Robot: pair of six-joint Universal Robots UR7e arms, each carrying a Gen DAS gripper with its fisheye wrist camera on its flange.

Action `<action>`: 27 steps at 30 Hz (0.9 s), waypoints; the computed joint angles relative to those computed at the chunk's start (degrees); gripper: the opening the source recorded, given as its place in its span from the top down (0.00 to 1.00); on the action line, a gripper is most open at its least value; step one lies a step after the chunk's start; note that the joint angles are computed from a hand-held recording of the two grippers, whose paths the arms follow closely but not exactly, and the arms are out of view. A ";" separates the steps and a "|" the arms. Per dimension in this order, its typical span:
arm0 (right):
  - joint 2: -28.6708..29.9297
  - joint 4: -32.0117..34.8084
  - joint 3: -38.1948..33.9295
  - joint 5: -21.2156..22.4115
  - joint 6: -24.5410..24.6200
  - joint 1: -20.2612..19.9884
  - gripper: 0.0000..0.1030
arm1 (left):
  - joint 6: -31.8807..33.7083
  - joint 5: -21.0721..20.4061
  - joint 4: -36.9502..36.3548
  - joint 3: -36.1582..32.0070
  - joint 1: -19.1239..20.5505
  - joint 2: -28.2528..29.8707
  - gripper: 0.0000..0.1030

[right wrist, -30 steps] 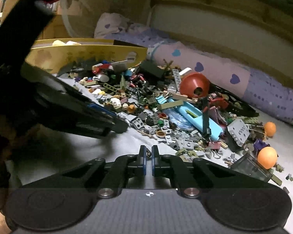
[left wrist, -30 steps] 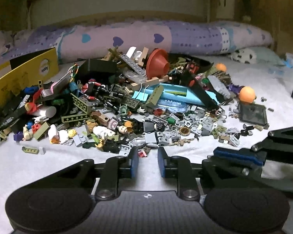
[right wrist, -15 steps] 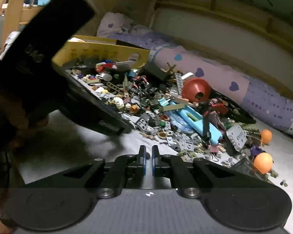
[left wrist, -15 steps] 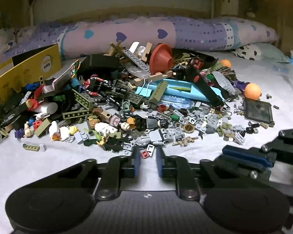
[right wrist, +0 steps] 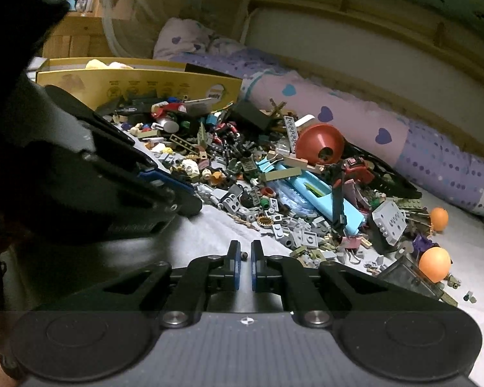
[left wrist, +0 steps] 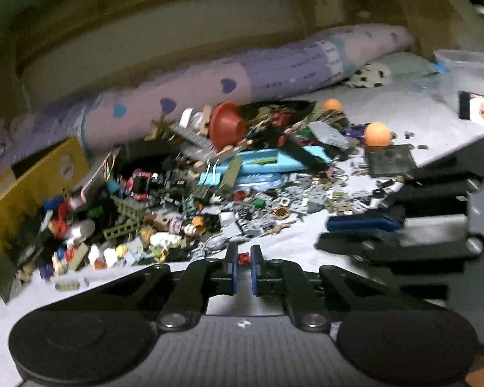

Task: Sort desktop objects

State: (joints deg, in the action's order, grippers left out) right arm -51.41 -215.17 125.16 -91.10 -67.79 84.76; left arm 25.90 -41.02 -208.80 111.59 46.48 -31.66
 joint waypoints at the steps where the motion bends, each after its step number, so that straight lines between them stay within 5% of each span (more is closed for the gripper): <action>1: 0.07 -0.08 -0.15 -0.04 0.05 0.08 0.92 | 0.16 -0.15 -0.31 0.16 -0.08 -0.08 0.93; 16: 0.64 -0.25 -1.70 0.07 -0.27 0.88 0.92 | -4.05 1.16 -0.94 1.94 0.62 -3.71 0.92; 18: -0.65 3.29 -1.94 -0.35 -0.03 0.96 0.89 | -4.27 1.26 -0.61 2.03 0.68 -3.83 0.92; 20: -2.01 7.26 -2.22 -1.70 2.47 1.13 0.75 | -4.57 1.05 -0.48 2.13 0.72 -3.90 0.92; 27: -2.26 9.20 -1.71 -2.30 4.82 0.91 0.76 | -3.29 0.35 -0.89 2.17 0.39 -3.54 0.92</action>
State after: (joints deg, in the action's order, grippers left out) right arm -53.66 -205.97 123.45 -93.41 -62.97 85.67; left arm 22.61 -40.67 -209.68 113.76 46.87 -35.19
